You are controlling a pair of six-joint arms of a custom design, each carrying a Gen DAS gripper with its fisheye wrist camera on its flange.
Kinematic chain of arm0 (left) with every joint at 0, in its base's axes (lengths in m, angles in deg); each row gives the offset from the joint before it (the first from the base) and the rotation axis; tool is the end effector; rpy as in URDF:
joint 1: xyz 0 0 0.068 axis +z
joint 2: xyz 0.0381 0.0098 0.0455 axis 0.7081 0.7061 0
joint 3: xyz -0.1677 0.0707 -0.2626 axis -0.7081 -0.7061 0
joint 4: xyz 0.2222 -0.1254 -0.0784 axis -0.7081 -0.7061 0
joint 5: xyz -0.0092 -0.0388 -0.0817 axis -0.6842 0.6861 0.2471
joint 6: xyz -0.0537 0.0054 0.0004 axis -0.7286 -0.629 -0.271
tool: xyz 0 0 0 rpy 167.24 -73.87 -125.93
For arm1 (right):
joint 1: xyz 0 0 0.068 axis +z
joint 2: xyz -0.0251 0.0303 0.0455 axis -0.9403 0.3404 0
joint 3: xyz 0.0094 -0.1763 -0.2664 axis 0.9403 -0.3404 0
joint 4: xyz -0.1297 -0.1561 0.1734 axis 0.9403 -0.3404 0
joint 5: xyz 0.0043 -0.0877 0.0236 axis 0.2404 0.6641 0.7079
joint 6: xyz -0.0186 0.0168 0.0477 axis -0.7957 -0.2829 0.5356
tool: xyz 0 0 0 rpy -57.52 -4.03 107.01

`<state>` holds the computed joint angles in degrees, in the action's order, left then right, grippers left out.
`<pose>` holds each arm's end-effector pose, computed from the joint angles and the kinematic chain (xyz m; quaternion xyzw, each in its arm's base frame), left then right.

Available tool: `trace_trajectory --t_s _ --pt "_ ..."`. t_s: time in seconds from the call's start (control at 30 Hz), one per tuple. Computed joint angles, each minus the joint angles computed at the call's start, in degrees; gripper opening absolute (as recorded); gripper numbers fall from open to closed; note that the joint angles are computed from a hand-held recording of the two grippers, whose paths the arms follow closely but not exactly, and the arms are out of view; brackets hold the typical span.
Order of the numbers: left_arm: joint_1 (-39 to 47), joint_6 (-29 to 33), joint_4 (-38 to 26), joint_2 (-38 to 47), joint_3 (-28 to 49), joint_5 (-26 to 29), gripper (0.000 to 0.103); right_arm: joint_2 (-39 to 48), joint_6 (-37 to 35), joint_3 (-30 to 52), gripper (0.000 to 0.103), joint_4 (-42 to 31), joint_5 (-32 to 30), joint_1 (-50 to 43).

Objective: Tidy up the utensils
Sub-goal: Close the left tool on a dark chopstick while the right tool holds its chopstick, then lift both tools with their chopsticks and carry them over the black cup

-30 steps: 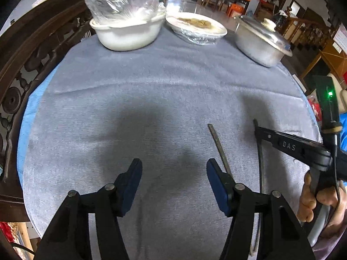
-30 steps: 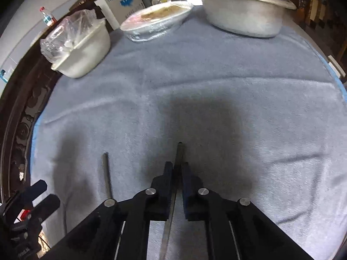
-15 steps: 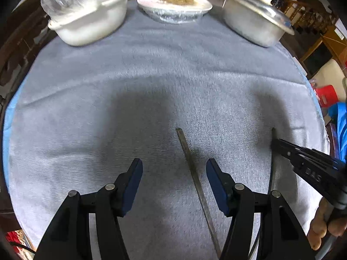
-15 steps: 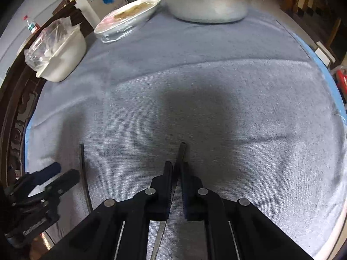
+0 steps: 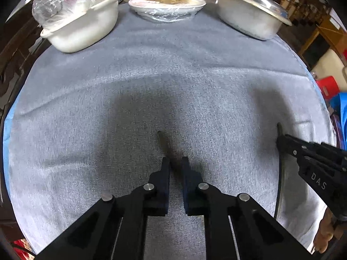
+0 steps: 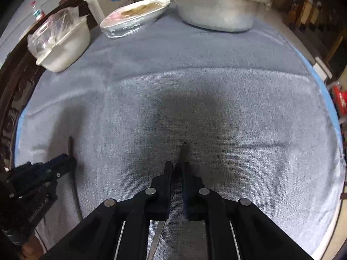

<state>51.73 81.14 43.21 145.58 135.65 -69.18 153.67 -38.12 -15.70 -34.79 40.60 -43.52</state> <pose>0.2731 0.0289 0.2022 -0.0303 0.9851 -0.0264 0.1673 0.2739 0.1371 0.1868 -0.1073 0.9775 0.0636 0.1699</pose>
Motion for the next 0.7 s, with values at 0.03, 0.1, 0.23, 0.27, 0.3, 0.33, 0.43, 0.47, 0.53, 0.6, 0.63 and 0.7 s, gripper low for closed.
trace_trajectory --t_s 0.03,0.1,0.23,0.27,0.3,0.33,0.43,0.47,0.53,0.6,0.63,0.7 --pt "0.3 0.9 0.1 -0.5 -0.5 0.1 0.008 -0.2 0.0 -0.3 0.009 0.2 0.5 0.3" --pt "1.3 3.1 -0.2 -1.7 -1.4 -0.3 0.006 -0.8 0.1 -1.0 0.009 0.9 1.5 1.0" --pt "3.8 7.9 -0.4 -4.9 -4.2 -1.7 0.005 -2.1 0.3 -2.0 0.008 0.6 0.1 0.4" --pt "4.5 9.0 -0.6 -5.7 -4.6 -2.2 0.005 -1.9 0.7 -1.9 0.007 0.7 -0.4 0.6" --pt "4.7 9.5 -0.6 -6.4 -5.2 -2.7 0.005 -2.4 0.9 -2.3 0.007 0.8 -1.1 0.5" --pt "4.8 9.6 -0.4 -7.3 -5.9 -3.1 0.005 -3.1 0.9 -2.8 0.007 1.1 -1.5 0.6" --pt "3.8 8.3 0.7 -8.3 -7.1 -3.8 0.005 -5.6 1.0 -4.0 0.007 1.6 -1.0 1.9" --pt "3.9 8.2 0.9 -9.1 -7.7 -3.8 0.005 -6.5 1.3 -4.3 0.007 1.5 -1.0 2.3" --pt "4.0 7.9 0.7 -11.0 -8.5 -4.0 0.005 -8.4 1.4 -5.2 0.007 1.8 -1.0 3.0" --pt "4.2 7.6 -0.5 -14.1 -9.6 -3.7 0.005 -10.6 1.5 -6.2 0.007 2.2 -0.6 3.8" --pt "4.6 7.8 -0.6 -15.4 -10.0 -3.7 0.005 -11.7 1.5 -6.6 0.007 2.0 -0.7 3.7" --pt "4.9 7.9 -1.1 -16.9 -10.4 -3.7 0.005 -13.7 1.8 -7.4 0.007 1.6 -0.7 3.6"
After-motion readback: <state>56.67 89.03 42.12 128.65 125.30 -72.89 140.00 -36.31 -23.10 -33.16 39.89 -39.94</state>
